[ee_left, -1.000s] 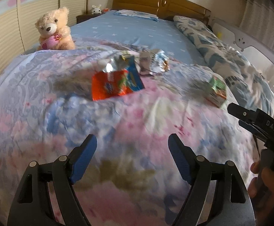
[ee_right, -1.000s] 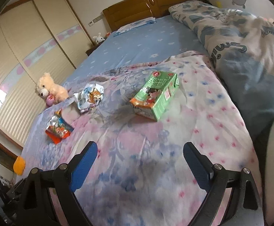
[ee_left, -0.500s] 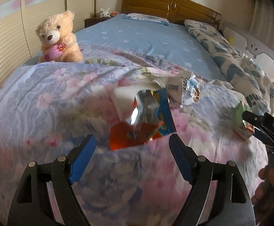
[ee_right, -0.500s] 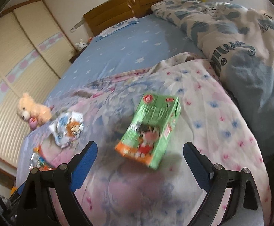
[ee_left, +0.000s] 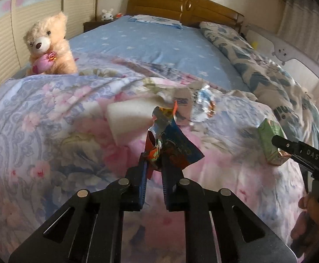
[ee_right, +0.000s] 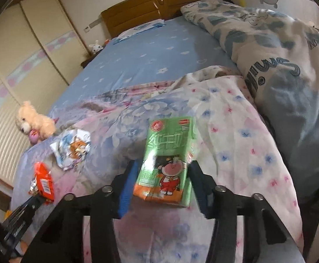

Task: Collect trash
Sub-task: 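Grasp the orange-blue chip bag with the left tool while the right tool grasps the green milk carton, then carry the chip bag and green carton over the bin and lower them in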

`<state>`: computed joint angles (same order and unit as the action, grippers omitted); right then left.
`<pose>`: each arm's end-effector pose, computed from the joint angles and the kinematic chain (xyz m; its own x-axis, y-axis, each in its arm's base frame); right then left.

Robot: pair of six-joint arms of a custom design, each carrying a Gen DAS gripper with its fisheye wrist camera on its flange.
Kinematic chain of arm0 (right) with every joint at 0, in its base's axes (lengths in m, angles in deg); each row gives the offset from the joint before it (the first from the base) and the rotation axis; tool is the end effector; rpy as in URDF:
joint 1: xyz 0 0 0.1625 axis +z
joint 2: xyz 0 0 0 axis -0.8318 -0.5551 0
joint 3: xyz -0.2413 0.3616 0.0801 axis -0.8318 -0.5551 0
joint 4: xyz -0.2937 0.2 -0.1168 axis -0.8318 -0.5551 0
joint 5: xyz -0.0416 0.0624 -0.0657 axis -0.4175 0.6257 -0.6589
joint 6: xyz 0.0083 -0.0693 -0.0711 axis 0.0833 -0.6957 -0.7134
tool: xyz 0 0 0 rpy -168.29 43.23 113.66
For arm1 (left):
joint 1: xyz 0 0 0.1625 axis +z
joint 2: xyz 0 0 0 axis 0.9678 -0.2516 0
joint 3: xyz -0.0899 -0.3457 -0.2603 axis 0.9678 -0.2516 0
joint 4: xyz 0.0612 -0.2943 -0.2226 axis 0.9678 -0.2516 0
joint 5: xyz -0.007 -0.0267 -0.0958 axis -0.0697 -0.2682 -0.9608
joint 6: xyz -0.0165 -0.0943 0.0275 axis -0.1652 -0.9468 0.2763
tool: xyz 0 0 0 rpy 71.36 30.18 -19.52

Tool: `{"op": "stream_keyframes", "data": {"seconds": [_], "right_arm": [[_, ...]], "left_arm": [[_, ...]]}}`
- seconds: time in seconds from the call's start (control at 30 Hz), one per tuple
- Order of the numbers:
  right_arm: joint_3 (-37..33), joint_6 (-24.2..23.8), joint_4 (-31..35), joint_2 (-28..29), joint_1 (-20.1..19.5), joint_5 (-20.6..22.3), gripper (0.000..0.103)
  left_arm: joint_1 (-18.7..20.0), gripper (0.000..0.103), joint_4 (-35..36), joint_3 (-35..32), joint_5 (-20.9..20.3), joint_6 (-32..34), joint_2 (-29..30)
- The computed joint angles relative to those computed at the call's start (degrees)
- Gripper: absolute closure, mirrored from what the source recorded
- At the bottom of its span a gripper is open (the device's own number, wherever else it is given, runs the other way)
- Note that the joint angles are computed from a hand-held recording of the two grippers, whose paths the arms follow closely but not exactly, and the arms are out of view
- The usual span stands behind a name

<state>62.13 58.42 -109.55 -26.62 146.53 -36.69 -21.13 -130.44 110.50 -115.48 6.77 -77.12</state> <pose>0.1050 -0.6877 0.1170 -0.8678 -0.1889 0.4595 -0.3880 0.8354 -0.3894 -0.1410 -0.5724 0.1120 -0.7682 -0.2837 -0.5740 0.2514 0.6909 -0.6779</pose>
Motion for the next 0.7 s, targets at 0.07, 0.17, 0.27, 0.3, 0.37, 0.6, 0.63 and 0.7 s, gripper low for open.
{"op": "stream_keyframes", "data": {"seconds": [0.07,0.17,0.27,0.3,0.37,0.6,0.63,0.7], "right_arm": [[2.23,-0.25,-0.09,-1.61,-0.61,1.76,0.055],[5.77,-1.13,-0.17,-4.06,-1.48,4.02,0.055],[9.69,-1.69,-0.46,-6.85,-2.41,5.98,0.055],[10.77,-1.9,-0.51,-7.67,-2.65,6.39,0.055],[13.34,-2.86,-0.61,-9.7,-3.3,7.89,0.055],[20.32,-4.9,-2.01,-15.22,-5.14,10.34,0.056],[20.97,-5.11,-2.09,-15.78,-5.32,10.53,0.056],[22.45,-5.66,-2.56,-16.8,-5.69,10.71,0.057]], "left_arm": [[-0.86,0.1,-0.37,0.93,-0.55,-0.45,0.02],[-2.25,0.1,-0.09,2.38,-1.73,-2.5,0.01],[-3.96,0.101,-0.34,3.91,-2.71,-4.18,0.41],[-4.54,0.101,-0.34,4.35,-2.98,-4.73,0.58],[-5.82,0.101,-0.4,5.13,-3.69,-5.65,1.01],[-9.37,0.101,0.45,6.86,-5.48,-8.23,2.22],[-9.72,0.101,0.52,7.14,-5.68,-8.52,2.32],[-10.53,0.101,0.53,7.64,-6.06,-9.08,2.57]]}}
